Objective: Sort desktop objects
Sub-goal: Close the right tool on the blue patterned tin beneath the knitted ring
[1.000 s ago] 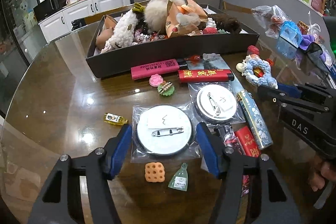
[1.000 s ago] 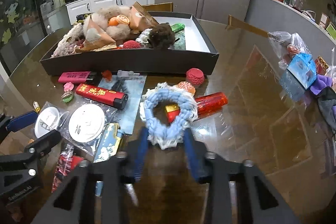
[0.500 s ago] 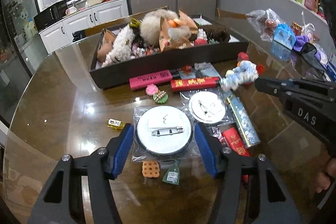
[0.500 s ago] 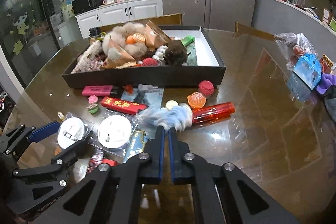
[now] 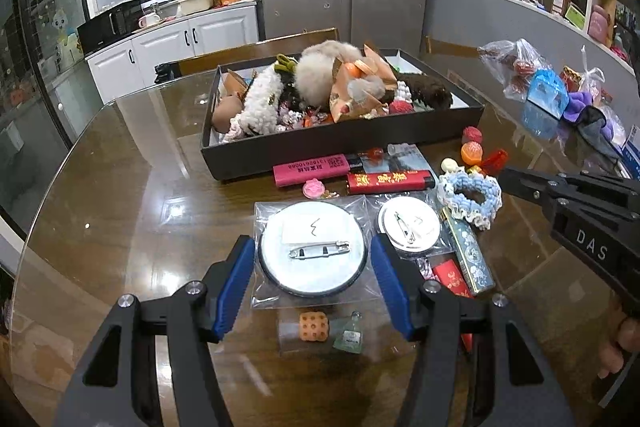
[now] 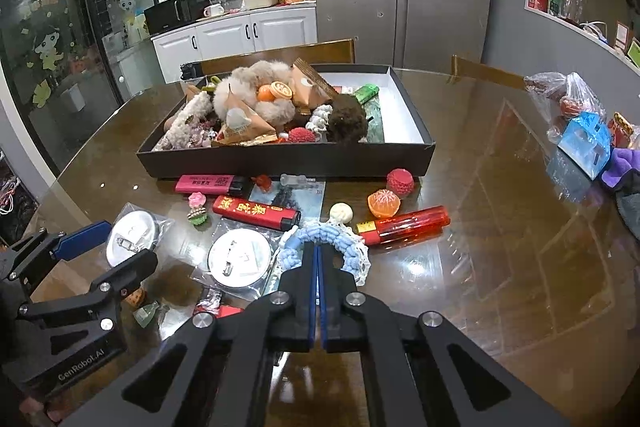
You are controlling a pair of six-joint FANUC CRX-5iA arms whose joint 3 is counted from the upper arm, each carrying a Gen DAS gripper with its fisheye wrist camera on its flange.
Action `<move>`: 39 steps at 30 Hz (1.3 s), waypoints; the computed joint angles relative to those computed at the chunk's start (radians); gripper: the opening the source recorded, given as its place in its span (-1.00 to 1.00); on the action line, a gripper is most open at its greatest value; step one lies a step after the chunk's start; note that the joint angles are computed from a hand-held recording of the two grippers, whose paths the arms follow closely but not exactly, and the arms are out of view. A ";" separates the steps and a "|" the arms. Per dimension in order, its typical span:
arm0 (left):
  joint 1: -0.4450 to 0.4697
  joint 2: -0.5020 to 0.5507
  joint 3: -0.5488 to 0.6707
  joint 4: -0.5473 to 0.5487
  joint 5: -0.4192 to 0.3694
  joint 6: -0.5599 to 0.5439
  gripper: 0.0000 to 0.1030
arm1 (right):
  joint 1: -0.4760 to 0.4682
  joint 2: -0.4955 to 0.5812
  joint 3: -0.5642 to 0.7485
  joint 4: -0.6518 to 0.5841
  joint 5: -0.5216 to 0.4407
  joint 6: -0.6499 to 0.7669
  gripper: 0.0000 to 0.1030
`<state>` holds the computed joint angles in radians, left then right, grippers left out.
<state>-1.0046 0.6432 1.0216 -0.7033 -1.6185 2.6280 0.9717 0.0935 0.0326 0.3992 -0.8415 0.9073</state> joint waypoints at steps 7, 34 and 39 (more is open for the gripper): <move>0.012 -0.018 -0.042 0.036 0.042 0.015 0.18 | -0.015 0.009 0.024 -0.081 0.006 0.099 -1.00; 0.041 -0.043 -0.105 0.100 0.096 0.020 0.18 | -0.031 0.052 0.035 -0.116 -0.007 0.158 0.00; 0.042 -0.041 -0.102 0.102 0.098 0.021 0.18 | -0.035 0.053 0.033 -0.138 0.010 0.156 0.06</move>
